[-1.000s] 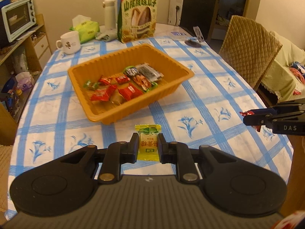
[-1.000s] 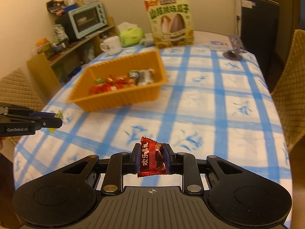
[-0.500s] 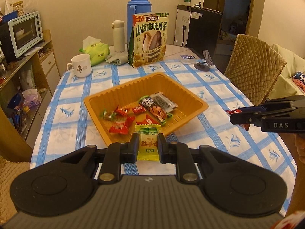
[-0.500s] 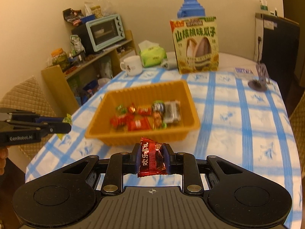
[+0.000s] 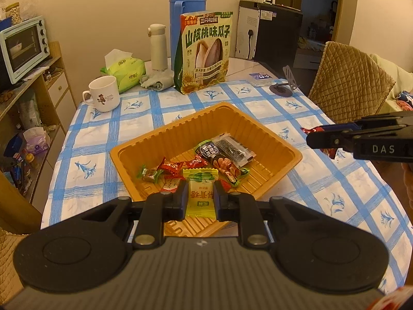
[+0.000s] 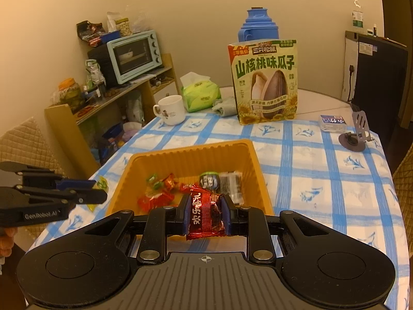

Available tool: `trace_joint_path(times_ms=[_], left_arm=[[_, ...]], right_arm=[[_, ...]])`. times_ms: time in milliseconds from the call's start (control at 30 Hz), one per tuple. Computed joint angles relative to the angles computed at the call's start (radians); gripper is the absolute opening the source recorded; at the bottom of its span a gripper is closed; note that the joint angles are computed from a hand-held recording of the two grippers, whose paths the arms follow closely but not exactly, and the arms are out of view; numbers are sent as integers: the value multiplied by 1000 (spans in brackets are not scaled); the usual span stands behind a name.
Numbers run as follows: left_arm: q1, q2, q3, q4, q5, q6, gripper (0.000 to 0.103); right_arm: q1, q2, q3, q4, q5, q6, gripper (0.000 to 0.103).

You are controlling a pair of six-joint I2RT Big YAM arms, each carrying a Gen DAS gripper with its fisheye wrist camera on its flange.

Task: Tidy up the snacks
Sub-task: 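Carry the yellow-green candy in the left gripper and red candy in the right gripper over the basket, then open both grippers to drop both candies into the basket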

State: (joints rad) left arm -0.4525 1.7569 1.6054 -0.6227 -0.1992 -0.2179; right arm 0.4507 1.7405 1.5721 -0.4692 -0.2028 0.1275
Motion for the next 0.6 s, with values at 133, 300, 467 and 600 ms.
trace_joint_path(times_ms=[133,300,467,600], left_arm=[[15,43,39,-20,22,13,18],[30,92,81,-44,50,13,18],[44,134,110,-68,68,2,18],[51,160,127,-89,84,-6,18]], right_arm=[[2,29,38,-12,11,8,25],[3,62,82,-30,23,18,25],[2,79,99,-41,32,31,25],[-1,94,112,-51,35,44,25]])
